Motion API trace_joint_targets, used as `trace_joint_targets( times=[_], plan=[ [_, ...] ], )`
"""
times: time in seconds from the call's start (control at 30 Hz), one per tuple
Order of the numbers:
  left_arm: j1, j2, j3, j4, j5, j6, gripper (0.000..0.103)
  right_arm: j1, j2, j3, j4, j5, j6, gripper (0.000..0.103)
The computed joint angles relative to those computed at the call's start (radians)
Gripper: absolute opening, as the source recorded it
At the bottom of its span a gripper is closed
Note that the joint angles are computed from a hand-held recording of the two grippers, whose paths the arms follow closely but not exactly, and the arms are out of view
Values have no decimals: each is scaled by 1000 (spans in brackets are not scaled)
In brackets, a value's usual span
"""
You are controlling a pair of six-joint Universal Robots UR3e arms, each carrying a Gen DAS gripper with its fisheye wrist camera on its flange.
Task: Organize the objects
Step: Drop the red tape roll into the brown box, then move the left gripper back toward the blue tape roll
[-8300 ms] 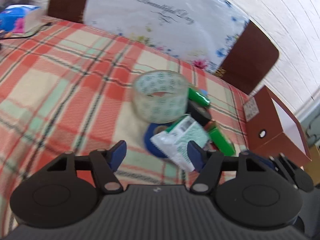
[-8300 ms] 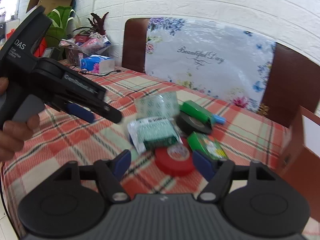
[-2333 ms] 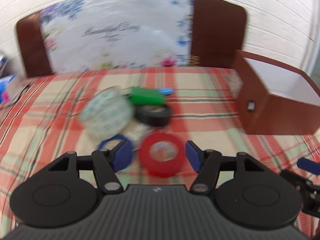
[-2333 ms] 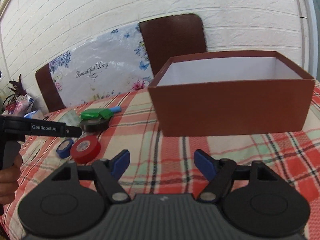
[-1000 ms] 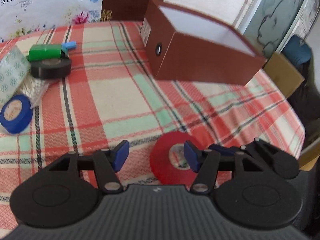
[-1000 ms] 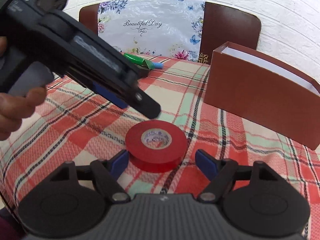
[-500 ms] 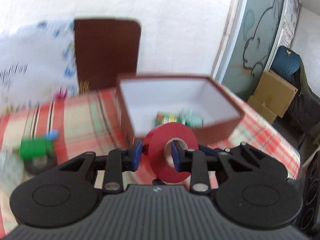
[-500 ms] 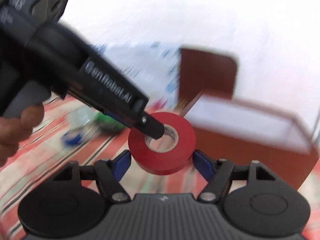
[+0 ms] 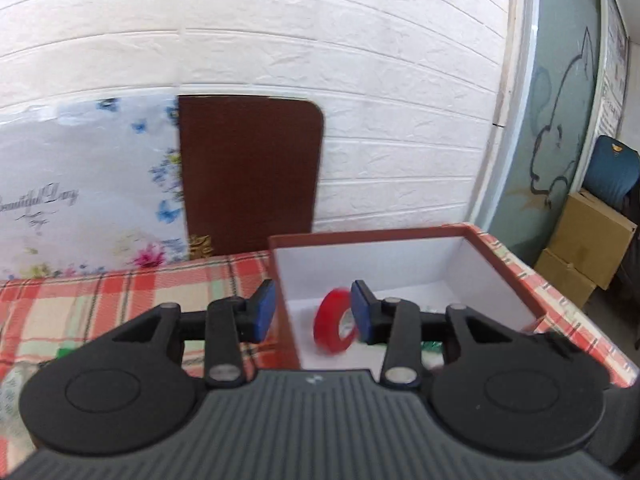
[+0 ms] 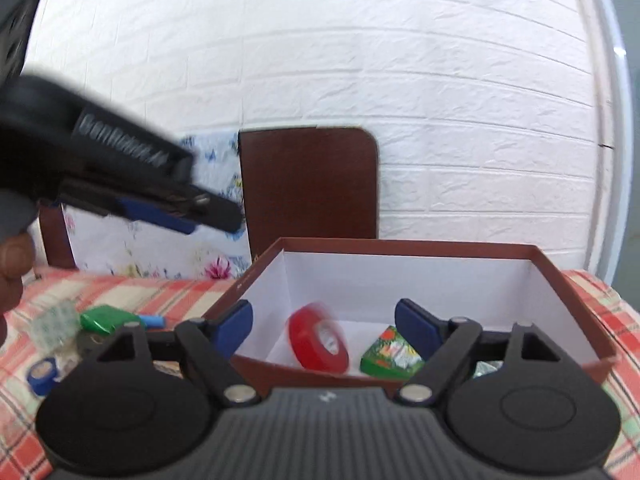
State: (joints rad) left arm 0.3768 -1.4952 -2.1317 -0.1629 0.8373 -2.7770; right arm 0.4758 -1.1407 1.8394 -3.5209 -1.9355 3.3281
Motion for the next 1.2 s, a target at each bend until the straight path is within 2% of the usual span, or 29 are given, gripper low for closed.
trace_joint_targets(
  times=[0.1, 0.23, 0.33, 0.43, 0.53, 0.77, 0.83, 0.93, 1.0, 1.07, 1.1, 1.13, 1.2],
  plan=[
    [38, 89, -62, -101, 27, 80, 43, 19, -69, 143, -79, -25, 81, 82],
    [64, 168, -125, -182, 82, 144, 44, 24, -148, 255, -41, -10, 161, 82],
    [118, 243, -150, -299, 46, 193, 44, 54, -152, 233, 17, -44, 175, 82],
    [167, 327, -184, -353, 13, 233, 46, 109, -171, 205, 61, -96, 170, 82],
    [226, 405, -202, -443, -46, 278, 50, 152, -168, 173, 78, -139, 156, 82],
    [273, 528, -221, -620, -122, 367, 50, 218, -196, 151, 91, -251, 154, 82],
    [279, 579, -230, -667, -139, 394, 50, 236, -210, 156, 85, -298, 154, 86],
    [317, 692, -235, -813, -181, 457, 50, 251, -245, 177, 129, -368, 204, 89],
    [354, 768, -247, -911, -221, 516, 58, 254, -285, 221, 118, -390, 231, 90],
    [318, 768, -276, -824, -183, 479, 60, 255, -299, 261, 82, -417, 238, 93],
    [295, 756, -283, -780, -154, 456, 60, 246, -314, 270, 116, -421, 263, 93],
    [292, 758, -284, -780, -146, 453, 60, 234, -336, 275, 171, -414, 301, 90],
    [350, 812, -278, -898, -187, 524, 60, 211, -377, 302, 187, -381, 351, 88]
  ],
)
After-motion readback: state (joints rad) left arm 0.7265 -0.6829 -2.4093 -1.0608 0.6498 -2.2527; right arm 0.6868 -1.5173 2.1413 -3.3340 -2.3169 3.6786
